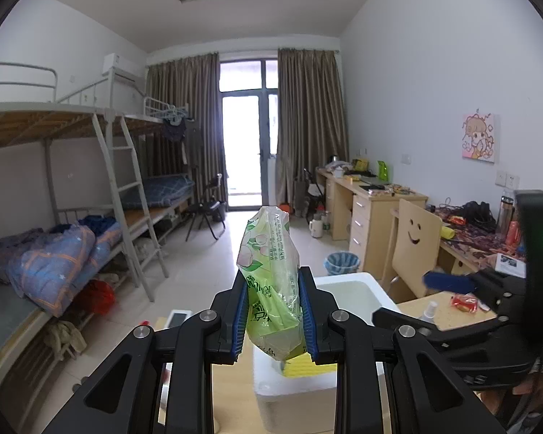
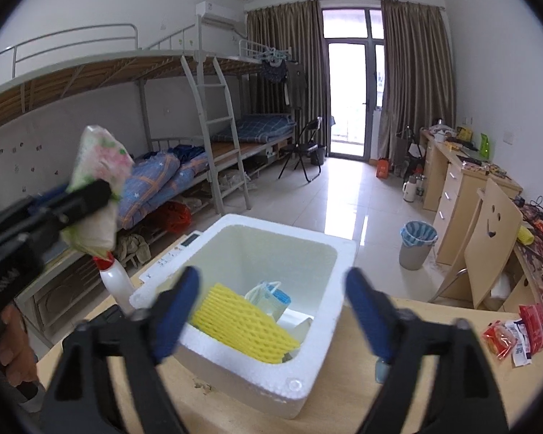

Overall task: Organize soft objects
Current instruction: 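Open the left tool to drop the green bag into the box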

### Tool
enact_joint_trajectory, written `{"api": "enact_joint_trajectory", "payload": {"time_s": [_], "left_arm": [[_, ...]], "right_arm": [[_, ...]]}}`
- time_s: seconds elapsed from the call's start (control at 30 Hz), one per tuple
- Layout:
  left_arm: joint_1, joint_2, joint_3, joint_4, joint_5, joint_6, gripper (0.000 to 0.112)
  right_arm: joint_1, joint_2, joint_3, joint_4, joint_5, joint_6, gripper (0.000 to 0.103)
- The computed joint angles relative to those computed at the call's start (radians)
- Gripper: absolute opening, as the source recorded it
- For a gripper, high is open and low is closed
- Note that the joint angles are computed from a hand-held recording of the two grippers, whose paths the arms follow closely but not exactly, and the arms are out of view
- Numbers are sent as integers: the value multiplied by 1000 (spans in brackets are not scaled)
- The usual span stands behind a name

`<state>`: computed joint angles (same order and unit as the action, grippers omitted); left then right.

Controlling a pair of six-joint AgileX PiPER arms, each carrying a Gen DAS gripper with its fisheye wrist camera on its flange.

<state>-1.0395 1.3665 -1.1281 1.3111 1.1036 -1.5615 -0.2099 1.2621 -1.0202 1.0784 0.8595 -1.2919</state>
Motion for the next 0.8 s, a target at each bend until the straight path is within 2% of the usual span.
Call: {"api": "enact_joint_trajectory", "payload": {"time_s": [0.07,0.13,0.53,0.8], "left_arm": [[6,2,0,-8,-3,1,28],[3,9,-2,-9,-7,2,28],[49,88,-75,-43,-101,39,28],[101,147,-135,-93,-178,100,28]], "right_arm": [[-29,-17,11,22,11,-23,100],[-66,-33,19,36,32,-32,102],[-227,-50,44,70,89,-91,102],[-289,-53,63,86,107,-138,102]]}}
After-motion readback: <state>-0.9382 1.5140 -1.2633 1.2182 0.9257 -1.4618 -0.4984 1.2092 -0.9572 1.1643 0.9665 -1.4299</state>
